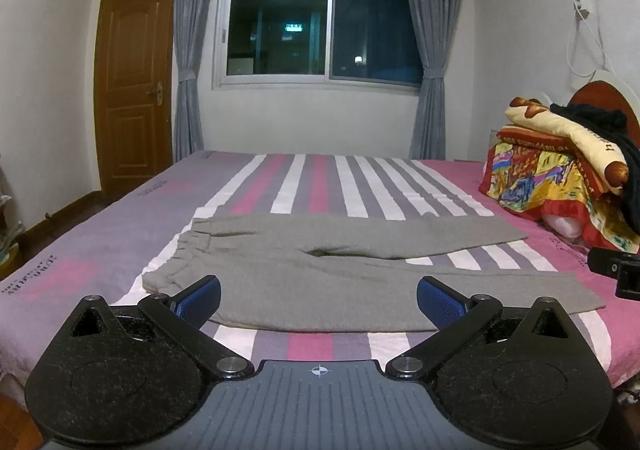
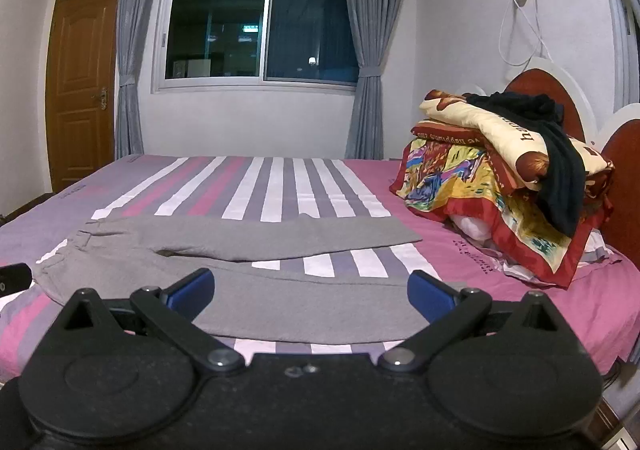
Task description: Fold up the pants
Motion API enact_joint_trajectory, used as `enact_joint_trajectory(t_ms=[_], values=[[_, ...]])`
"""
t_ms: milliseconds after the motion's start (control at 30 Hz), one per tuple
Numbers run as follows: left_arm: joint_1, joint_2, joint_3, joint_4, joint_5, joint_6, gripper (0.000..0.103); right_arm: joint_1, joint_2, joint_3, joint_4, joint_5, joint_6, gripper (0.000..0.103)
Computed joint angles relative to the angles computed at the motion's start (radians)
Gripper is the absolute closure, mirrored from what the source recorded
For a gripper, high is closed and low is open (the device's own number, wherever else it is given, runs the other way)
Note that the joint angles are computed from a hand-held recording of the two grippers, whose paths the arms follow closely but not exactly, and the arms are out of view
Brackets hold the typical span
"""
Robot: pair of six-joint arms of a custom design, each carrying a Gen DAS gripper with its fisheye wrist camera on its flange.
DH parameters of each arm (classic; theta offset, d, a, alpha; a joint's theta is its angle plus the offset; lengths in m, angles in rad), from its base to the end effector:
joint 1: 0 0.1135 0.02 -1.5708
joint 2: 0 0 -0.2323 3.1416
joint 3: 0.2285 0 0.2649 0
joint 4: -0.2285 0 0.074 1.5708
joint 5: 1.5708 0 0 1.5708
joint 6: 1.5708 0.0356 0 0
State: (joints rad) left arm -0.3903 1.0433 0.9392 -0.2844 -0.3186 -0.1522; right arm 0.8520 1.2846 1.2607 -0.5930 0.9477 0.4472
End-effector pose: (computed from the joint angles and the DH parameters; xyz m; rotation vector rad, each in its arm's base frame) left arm 0.2500 -0.0908 0.3063 0.0226 1.9390 -0.0483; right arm 0.2134 0.2000 0.3353 0.1087 1.9161 -0.1777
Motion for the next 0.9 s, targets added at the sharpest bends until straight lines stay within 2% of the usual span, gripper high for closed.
enact_joint_trajectory(t_ms=[900], values=[[-0.027, -0.005, -0.002, -0.005, -0.024, -0.010, 0.000, 0.001, 0.009, 0.021, -0.016, 0.014, 0.004, 0.000]])
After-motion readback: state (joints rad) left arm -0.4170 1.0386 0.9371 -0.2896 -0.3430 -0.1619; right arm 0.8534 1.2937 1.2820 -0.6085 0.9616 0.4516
